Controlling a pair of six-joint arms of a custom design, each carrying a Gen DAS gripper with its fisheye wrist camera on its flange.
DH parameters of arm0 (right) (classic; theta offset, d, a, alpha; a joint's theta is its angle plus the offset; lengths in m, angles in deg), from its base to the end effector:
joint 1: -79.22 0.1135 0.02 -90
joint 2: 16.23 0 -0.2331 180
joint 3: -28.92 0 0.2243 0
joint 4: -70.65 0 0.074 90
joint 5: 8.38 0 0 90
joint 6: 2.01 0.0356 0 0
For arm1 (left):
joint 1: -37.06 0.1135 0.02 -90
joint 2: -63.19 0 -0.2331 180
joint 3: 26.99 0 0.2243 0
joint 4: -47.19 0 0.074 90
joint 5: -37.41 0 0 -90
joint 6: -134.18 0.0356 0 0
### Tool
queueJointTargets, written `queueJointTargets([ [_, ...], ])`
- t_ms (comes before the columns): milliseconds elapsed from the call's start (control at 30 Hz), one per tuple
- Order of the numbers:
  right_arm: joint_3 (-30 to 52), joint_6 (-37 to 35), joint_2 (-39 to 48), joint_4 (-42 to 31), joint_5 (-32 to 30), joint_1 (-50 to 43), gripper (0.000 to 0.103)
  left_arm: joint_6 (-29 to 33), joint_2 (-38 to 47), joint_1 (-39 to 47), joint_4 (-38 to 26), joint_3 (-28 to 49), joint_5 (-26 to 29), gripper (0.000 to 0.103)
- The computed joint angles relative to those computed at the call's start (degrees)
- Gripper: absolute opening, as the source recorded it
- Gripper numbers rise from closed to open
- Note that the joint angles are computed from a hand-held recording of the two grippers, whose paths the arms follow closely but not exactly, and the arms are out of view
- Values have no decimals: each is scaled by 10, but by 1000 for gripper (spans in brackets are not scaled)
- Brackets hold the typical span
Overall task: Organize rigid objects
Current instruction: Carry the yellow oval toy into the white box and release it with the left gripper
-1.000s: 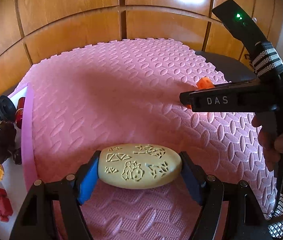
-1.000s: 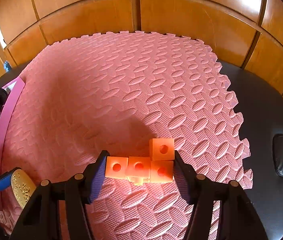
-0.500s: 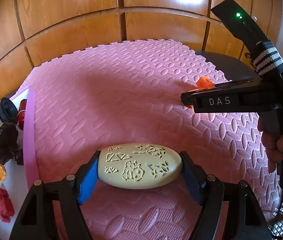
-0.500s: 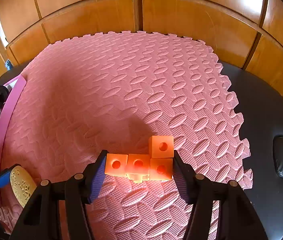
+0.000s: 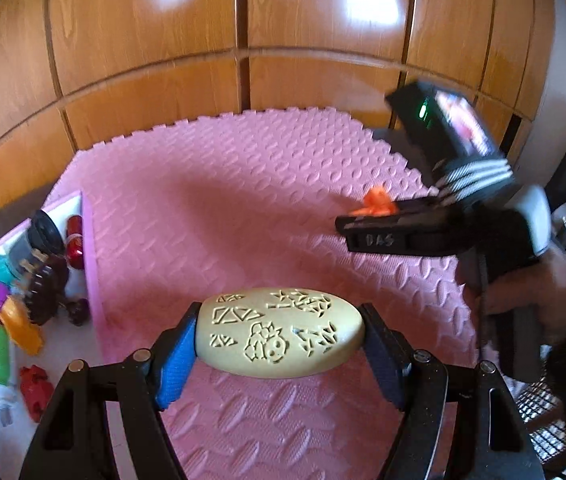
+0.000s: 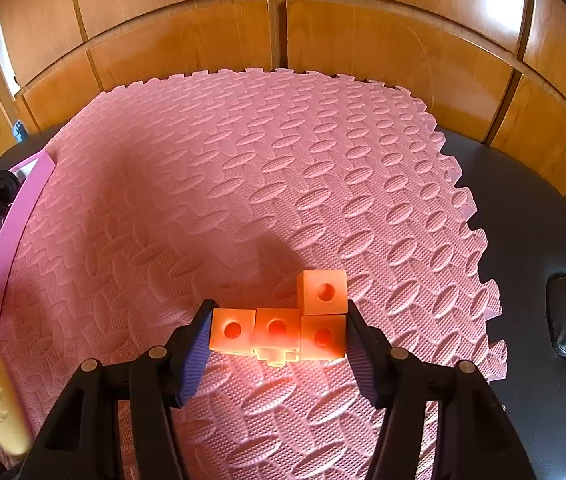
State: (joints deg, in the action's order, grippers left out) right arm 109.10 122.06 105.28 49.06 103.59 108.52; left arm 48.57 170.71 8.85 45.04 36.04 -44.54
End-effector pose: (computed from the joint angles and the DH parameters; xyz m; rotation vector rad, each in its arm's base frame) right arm 0.3196 0.1641 0.0688 0.2245 2.5353 -0.0984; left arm 0.2842 -0.1581 0.0992 0.7394 2.2889 -0.3628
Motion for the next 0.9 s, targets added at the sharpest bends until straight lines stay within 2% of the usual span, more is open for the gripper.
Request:
queueJointTargets([
  [267, 4, -11, 2, -5, 15, 6, 60, -6, -107, 55, -16, -49, 46, 76],
  [433, 6, -18, 4, -5, 25, 11, 60, -9, -151, 113, -43, -54, 85, 76],
  [700, 8, -22, 5, -5, 31, 13, 60, 14, -189, 274, -96, -39, 140, 75],
  [900, 8, -24, 6, -5, 32, 13, 60, 58, -164, 420, -113, -32, 150, 75],
])
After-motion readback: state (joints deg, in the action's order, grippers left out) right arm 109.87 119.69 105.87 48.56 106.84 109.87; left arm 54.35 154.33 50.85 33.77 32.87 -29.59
